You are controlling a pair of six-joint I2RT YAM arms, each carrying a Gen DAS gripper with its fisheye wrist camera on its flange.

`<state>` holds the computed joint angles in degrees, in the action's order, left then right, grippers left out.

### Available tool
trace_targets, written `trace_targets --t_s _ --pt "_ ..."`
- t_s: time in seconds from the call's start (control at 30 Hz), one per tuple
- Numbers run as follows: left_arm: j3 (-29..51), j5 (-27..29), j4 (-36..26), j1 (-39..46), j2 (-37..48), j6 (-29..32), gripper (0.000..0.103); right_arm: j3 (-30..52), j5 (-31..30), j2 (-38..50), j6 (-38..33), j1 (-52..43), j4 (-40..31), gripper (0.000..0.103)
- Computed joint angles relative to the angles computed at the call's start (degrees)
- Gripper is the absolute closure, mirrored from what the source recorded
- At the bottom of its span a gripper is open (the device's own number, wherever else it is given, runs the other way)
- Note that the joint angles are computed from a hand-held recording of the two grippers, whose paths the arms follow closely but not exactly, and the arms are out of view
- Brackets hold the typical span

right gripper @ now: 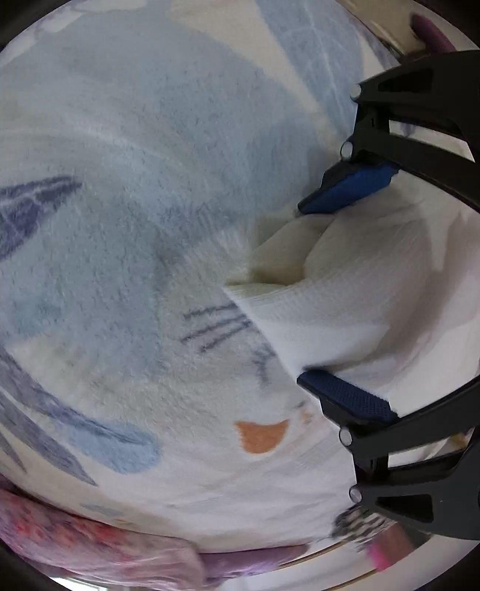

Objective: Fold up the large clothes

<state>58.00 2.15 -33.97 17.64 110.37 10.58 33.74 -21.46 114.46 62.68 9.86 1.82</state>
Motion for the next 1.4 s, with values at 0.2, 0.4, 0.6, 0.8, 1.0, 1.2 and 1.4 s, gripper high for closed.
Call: trace_targets --t_s 0.2,0.4,0.6,0.8,1.0,1.2,1.4 --pt "-0.9 -3.5 0.7 -4.0 -4.7 -2.3 0.100 1.7 5.5 -5.6 2.8 4.4 -4.9 0.081" --pt "1.0 -0.9 -3.8 -2.4 -6.5 -1.7 0.100 -0.3 6.2 -10.8 3.1 4.8 -5.7 0.082" --pt "0.2 -4.3 0.1 -4.7 -13.5 -1.7 0.103 -2.0 9.1 -20.2 4.5 4.4 -10.5 0.086" --pt "14.0 0.5 -13.5 -2.9 -3.4 2.0 0.094 -0.3 4.9 -16.5 1.0 2.2 -11.1 0.081" --pt "19.5 1.9 -22.3 0.6 10.5 -1.2 0.041 0.2 -0.1 -10.5 -1.2 -1.1 -8.3 0.044" --pt "17.6 7.3 -18.6 0.6 15.0 -6.8 0.076 3.6 -6.3 -0.4 -5.3 -1.0 -4.2 0.043" --pt "9.8 9.3 -10.5 0.5 6.3 -11.9 0.086 -0.1 1.3 -7.5 -0.6 1.0 -3.7 0.083"
